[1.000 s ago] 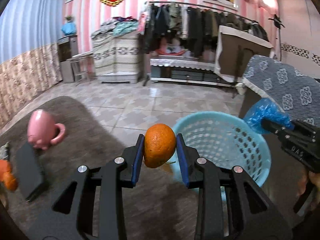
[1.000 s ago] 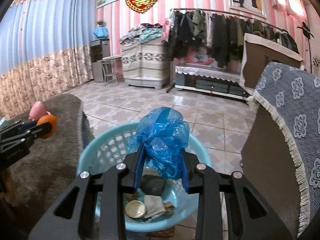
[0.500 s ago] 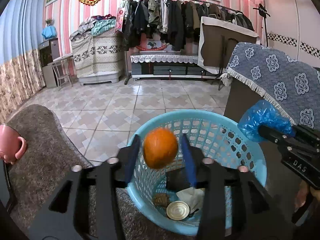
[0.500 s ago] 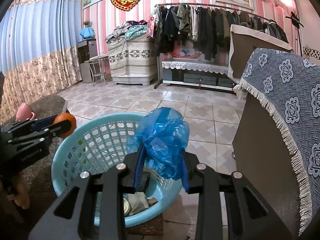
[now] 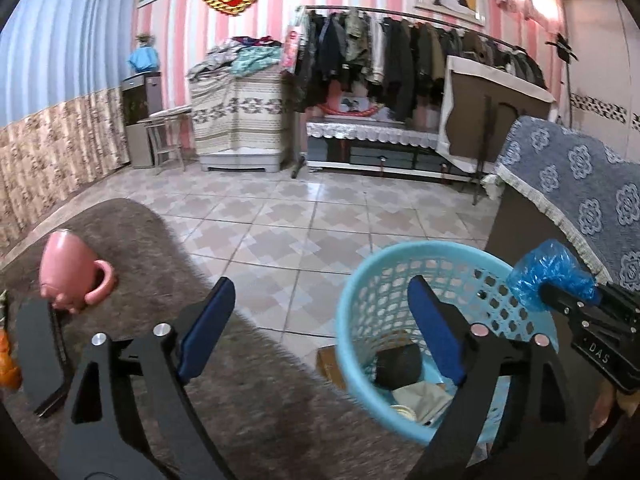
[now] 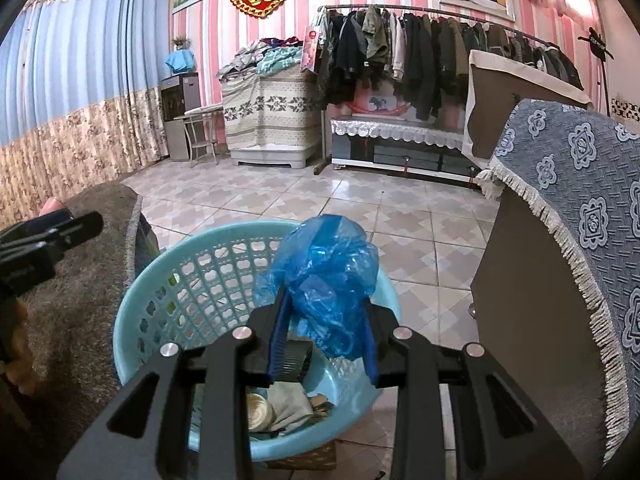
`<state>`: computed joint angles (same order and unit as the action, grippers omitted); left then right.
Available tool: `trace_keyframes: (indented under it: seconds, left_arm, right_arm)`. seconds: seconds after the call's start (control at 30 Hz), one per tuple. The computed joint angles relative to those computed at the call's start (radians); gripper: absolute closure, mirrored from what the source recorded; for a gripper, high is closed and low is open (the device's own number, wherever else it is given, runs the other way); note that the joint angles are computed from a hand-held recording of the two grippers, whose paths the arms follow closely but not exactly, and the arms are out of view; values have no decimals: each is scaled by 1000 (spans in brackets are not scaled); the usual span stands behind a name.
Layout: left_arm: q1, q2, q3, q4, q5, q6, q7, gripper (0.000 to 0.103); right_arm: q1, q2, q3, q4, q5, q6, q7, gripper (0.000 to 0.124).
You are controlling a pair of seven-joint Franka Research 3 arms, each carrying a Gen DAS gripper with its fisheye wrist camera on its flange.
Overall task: Collect trash
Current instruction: 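Open the left tool to drop the tangerine while the right tool drops the blue bag, then grasp the second tangerine with the right tool while the left tool grasps the white booklet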
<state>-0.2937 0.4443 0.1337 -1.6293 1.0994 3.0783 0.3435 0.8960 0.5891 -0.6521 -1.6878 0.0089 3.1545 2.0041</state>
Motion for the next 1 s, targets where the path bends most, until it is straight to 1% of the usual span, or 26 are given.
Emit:
trace_keyframes:
  seconds: [0.1,0.13,0.17,0.2,0.23,0.3,0.33,0.37,0.43,0.5,0.53,0.57,0.63,0.7,0.77,0.9,1.0]
  left_arm:
    - [6,-25,10,-31,4,6,-18,16]
    - [4,-32,16,-39,15,6,-29,15]
    - [-2,-40,25,-47,35,3,-49,15]
    - [-8,-52,37,-59,65,0,-78,14]
    - [-9,-60,40,-65,95,-2,-106,14]
    - [-6,-82,45,-85,157,-8,-166,13]
    - [0,-90,41,-92,178,-11,-188,13]
    - [10,-100,34,-103,190,-15,-202,13]
    - [34,-118,15,-121,204,-15,-220,13]
    - [50,-138,5,-140,245,-18,-260,13]
    - [61,-145,-3,-144,258,-21,-271,13]
    - [70,-156,-8,-154,276,-24,-287,13]
    - [92,-178,-21,-176,309,-27,-319,12]
    - [116,-197,-36,-194,336,-25,-350,11]
    - [138,-217,-50,-213,373,-26,-392,11]
    - [188,-268,-80,-263,434,-32,-457,10]
    - [229,-323,-101,-318,485,-53,-514,7]
  right_arm:
    - [5,20,-2,24,9,-7,16,92]
    - [-5,31,11,43,14,-14,21,92]
    - [-10,43,16,62,16,-23,31,91]
    - [2,53,5,74,14,-33,48,91]
    - [-5,62,13,92,12,-42,61,91]
    - [-17,73,27,120,-4,-63,81,83]
    - [-15,81,23,130,-15,-66,97,70]
    - [-5,89,9,133,-29,-59,117,58]
    - [30,107,-39,136,-51,-56,156,54]
    - [43,109,-53,133,-69,-62,176,52]
    - [54,108,-65,129,-78,-63,189,48]
    - [84,115,-103,121,-87,-58,217,40]
    - [135,124,-164,103,-100,-48,252,33]
    - [178,129,-212,95,-109,-50,266,31]
    - [199,126,-228,96,-118,-60,270,29]
    - [222,114,-239,100,-138,-62,275,28]
    - [228,104,-221,111,-150,-65,283,27]
